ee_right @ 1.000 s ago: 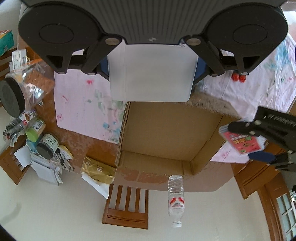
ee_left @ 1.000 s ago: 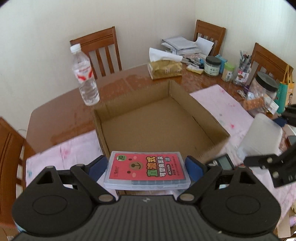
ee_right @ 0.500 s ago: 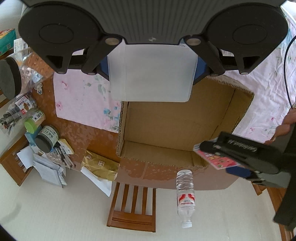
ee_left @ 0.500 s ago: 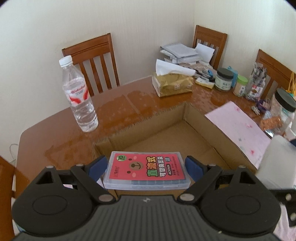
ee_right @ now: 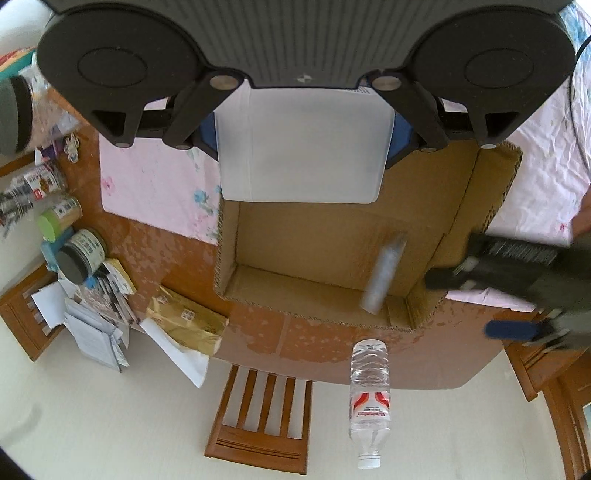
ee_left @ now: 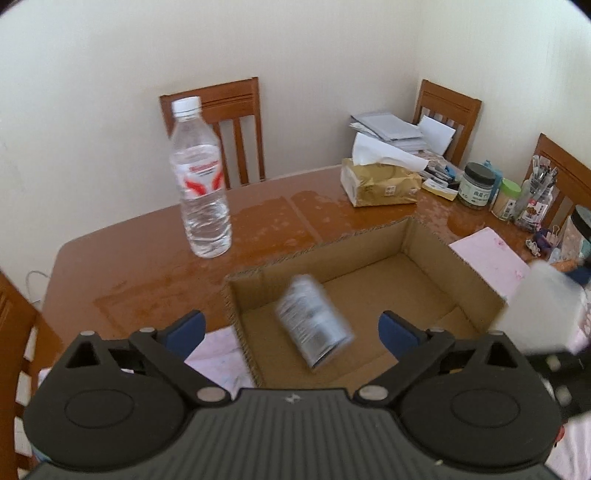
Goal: Organize rigid objects
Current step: 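Carry the white box into the cardboard box with the right gripper while the left drops the card pack there, then move the right tool to the red toy train while the left tool approaches the black cube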
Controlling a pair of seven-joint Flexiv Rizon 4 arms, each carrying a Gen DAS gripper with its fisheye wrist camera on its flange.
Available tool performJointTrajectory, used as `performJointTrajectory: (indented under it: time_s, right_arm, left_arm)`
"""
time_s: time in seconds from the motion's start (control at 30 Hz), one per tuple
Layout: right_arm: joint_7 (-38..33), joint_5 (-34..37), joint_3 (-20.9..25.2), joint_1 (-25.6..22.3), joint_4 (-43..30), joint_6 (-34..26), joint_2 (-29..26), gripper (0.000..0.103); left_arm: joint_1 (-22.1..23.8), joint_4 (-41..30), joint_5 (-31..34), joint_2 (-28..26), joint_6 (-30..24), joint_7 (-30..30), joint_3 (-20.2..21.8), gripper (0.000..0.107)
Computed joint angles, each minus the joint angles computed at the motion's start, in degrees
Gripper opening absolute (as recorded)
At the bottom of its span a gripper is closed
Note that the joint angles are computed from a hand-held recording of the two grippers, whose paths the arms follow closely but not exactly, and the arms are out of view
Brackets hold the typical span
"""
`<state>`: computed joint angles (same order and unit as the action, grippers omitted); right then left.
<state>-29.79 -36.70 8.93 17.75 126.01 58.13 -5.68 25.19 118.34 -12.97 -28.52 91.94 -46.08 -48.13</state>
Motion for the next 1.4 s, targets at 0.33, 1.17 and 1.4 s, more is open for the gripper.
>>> performJointTrajectory:
  time_s: [0.33,1.17,1.4]
  right_arm:
    - [-2.4,-1.39,-3.01,0.1,-6.34,3.59,-6.64,0.087]
    - [15.18,-23.0,-4.71,-4.92,7.75,16.78,1.82,0.103]
    - [20.44,-25.5,-1.77,-8.9,15.39,16.81,7.15,0.103]
  left_arm:
    - [9.56,6.87,1.32,3.03,1.95,-5.76,-5.34,0.101]
    - [-7.09,18.53,3.61,16.6,6.38,-22.38,15.98,0.101]
    - [-16.73,21.45,2.34,18.85,5.53,-22.65,24.89,0.101]
